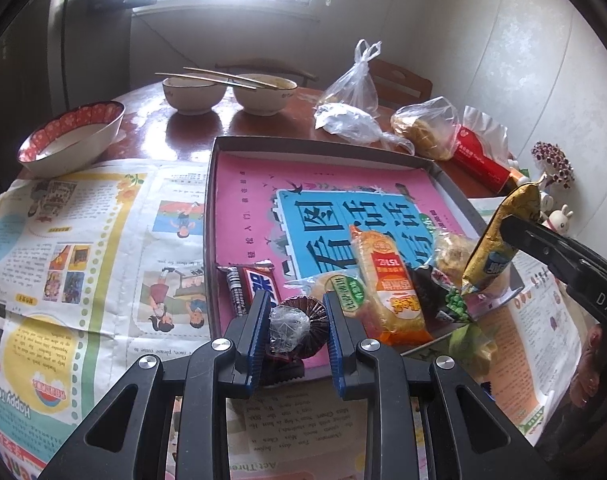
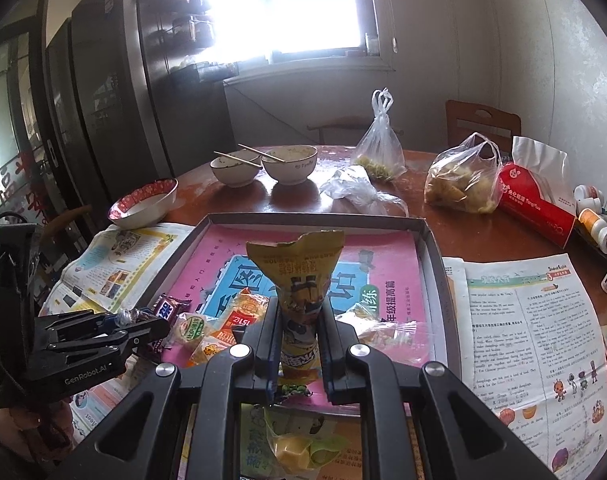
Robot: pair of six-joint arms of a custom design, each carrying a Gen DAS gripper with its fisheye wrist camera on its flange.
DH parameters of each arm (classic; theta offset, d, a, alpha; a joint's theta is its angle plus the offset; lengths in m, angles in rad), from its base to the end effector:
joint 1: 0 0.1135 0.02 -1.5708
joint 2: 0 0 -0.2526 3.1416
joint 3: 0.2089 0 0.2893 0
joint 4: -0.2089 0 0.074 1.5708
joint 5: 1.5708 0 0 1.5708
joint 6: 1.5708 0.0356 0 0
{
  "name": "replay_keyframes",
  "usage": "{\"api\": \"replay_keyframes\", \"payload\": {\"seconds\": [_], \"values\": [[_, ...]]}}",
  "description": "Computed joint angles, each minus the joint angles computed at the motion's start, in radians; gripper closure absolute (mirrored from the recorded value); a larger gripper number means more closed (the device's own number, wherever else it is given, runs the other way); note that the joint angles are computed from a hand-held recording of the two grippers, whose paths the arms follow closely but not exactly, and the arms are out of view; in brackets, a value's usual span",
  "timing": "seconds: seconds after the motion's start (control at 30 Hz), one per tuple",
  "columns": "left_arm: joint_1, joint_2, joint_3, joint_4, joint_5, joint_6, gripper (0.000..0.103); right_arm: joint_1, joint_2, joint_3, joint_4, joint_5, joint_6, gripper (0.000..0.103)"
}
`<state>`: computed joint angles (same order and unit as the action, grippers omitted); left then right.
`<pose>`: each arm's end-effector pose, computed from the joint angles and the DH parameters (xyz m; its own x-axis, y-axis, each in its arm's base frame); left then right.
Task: Organize snacks
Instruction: 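Lift and carry the foil chocolate with the left gripper while the right carries the yellow bag over the tray, then lower and release the foil chocolate with the left gripper while the right releases the yellow bag in the tray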
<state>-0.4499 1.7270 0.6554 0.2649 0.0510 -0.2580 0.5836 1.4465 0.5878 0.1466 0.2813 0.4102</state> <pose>0.2903 -0.1422 0.0642 -0.7476 0.0781 -0.6596 0.2848 0.9348 -0.2121 0.2566 0.1576 0.1184 -0.6412 0.0357 -0.7665 -0.1072 0.9850 0.1355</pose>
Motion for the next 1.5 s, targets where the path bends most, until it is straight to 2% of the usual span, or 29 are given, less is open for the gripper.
{"api": "replay_keyframes", "payload": {"seconds": [1.17, 1.5], "values": [[0.001, 0.079, 0.042, 0.062, 0.018, 0.017, 0.075, -0.028, 0.248, 0.139, 0.013, -0.034, -0.018, 0.085], [0.004, 0.079, 0.037, 0.072, 0.024, 0.013, 0.075, -0.022, 0.256, 0.141, 0.014, -0.027, -0.018, 0.084]]}}
